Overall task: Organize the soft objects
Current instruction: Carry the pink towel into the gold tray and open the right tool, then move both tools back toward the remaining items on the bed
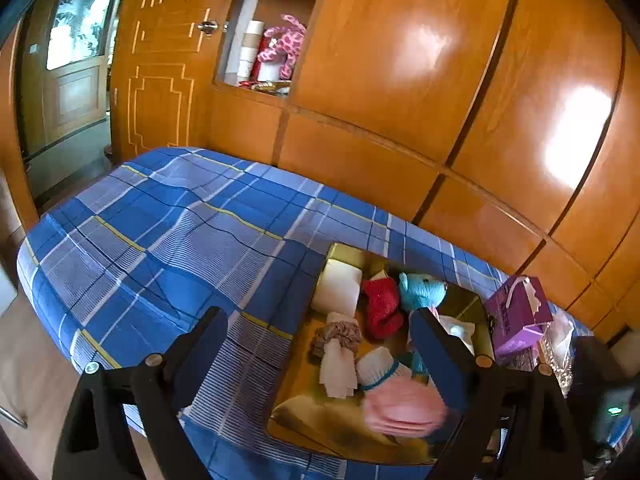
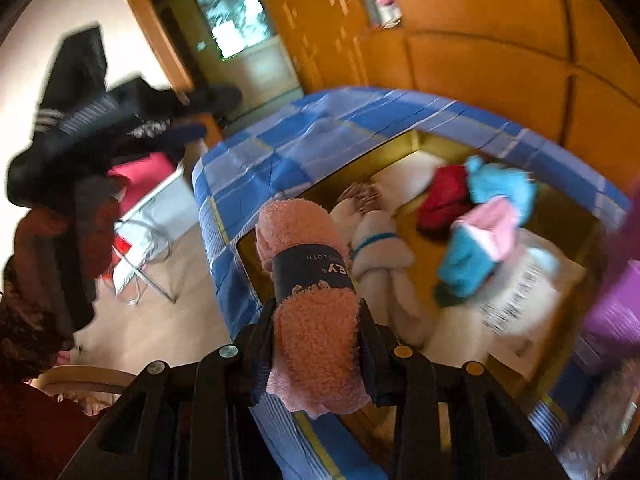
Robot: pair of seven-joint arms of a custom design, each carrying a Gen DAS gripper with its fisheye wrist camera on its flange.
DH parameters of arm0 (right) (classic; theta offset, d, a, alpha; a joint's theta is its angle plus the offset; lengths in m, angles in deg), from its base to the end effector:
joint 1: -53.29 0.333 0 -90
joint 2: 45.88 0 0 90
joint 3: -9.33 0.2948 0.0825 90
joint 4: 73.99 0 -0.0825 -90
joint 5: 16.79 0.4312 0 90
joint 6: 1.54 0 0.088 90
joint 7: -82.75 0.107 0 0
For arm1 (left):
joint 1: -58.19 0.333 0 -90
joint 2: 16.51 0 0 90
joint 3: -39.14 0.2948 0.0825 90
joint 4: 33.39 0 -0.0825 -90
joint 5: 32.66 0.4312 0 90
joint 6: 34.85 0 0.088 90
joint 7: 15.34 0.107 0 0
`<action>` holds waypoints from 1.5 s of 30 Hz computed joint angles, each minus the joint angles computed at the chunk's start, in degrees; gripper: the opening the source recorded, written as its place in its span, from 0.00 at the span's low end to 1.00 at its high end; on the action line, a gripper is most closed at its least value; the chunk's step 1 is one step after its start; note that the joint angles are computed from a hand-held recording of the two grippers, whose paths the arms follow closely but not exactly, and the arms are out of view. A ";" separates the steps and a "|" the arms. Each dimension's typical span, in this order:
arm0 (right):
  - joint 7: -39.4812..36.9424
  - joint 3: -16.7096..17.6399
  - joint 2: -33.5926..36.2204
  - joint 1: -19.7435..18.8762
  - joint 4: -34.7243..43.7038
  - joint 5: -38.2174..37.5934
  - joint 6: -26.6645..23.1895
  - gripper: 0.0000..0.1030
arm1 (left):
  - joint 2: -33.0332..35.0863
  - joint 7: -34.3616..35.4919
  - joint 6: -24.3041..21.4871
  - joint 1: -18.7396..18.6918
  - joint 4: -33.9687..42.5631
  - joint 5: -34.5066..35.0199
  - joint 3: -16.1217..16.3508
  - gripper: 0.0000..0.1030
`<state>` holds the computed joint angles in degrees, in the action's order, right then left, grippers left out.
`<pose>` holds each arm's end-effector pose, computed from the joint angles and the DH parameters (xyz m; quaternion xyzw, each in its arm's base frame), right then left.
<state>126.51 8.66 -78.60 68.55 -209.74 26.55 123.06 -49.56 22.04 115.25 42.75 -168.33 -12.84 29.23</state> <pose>0.4505 0.1438 0.5519 -0.8451 0.3737 0.0150 0.3820 0.4325 -0.2270 0.6047 -0.7077 0.5578 -0.3698 0.2265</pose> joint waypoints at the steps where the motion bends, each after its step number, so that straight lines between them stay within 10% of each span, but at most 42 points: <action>1: -0.07 0.26 1.63 0.37 1.10 -0.17 -0.37 0.35 | -0.47 -0.25 -0.12 0.21 -0.24 0.09 -0.02 0.90; 11: 2.05 3.02 11.87 1.28 8.69 -2.80 -2.24 0.46 | -2.41 -1.42 -0.96 0.33 -1.78 -0.04 0.23 0.91; 31: 13.53 -0.15 -12.28 -5.45 -7.17 -6.80 8.24 0.56 | 5.90 5.39 1.22 -5.38 3.88 -4.83 -0.17 0.91; 45: 23.84 -5.16 -21.43 -21.43 -13.96 -10.13 16.72 0.56 | 16.50 16.93 2.85 -11.34 15.14 -10.95 -2.58 0.92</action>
